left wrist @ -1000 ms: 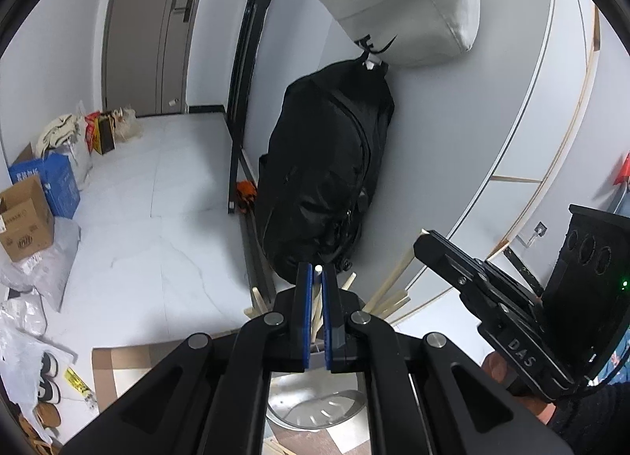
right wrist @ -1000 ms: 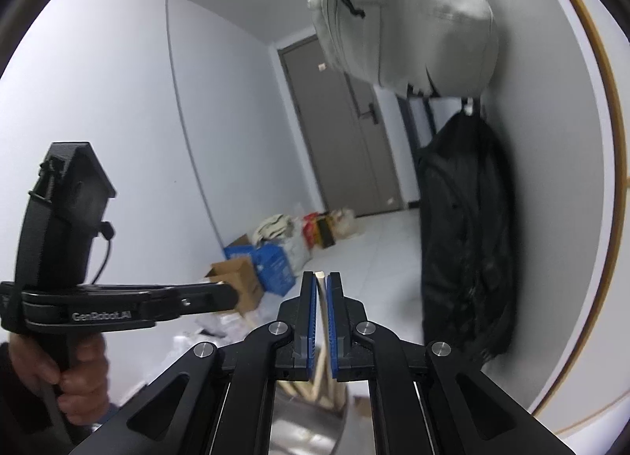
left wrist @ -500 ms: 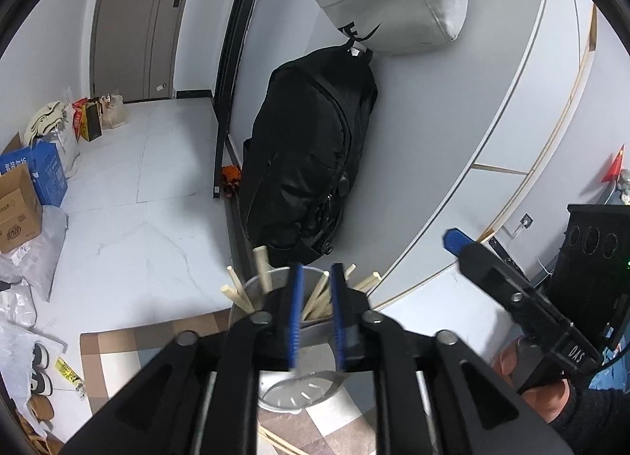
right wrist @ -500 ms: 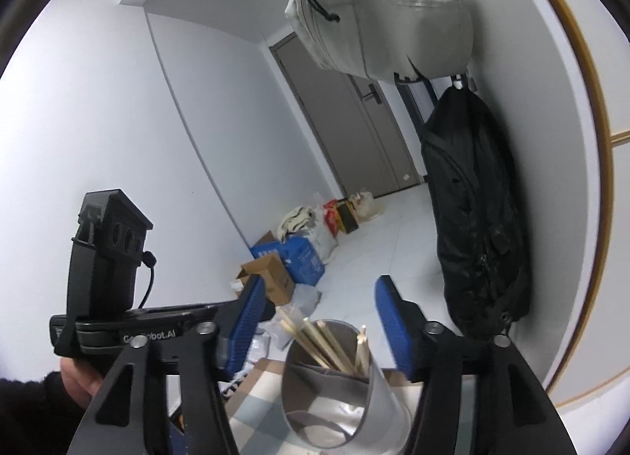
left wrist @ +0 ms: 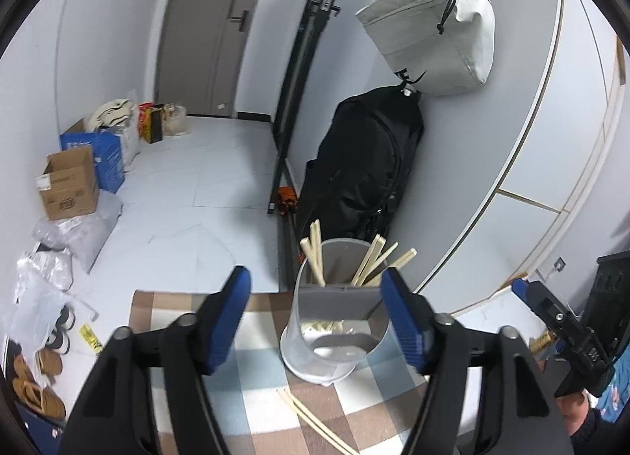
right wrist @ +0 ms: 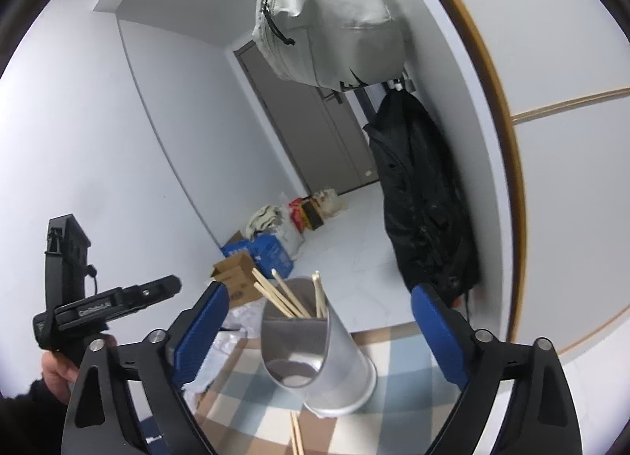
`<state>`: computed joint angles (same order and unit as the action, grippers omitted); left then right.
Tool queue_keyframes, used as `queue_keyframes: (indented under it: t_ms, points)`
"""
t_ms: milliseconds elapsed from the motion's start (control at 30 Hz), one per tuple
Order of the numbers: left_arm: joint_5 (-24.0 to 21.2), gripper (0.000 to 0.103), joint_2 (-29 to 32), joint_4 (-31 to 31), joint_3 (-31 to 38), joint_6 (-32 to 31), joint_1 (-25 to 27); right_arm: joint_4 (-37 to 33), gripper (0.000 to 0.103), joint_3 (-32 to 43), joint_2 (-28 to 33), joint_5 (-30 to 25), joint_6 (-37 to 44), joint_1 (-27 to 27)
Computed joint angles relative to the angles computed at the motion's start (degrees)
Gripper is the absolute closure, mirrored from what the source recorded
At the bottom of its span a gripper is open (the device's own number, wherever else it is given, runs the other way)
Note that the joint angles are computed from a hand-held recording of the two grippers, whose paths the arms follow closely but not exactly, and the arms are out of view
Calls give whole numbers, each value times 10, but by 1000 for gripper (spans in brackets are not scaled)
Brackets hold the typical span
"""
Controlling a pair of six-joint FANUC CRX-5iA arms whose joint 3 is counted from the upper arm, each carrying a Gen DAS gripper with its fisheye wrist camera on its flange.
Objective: Organize utensils
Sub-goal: 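Lower the right tool to the rug and close on a wooden chopstick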
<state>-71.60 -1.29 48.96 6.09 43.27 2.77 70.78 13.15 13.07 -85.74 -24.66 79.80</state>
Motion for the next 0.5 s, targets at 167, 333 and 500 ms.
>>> queue_keyframes:
  t_ms: [167, 333, 500]
  points:
    - [25, 35, -31, -25, -35, 12, 1, -10, 0, 25, 21, -13, 15, 12]
    - [49, 22, -70, -36, -91, 4, 15, -44, 0, 56, 42, -7, 51, 19]
    - [43, 21, -84, -54, -122, 8, 33, -101, 0, 79, 58, 7, 80, 17]
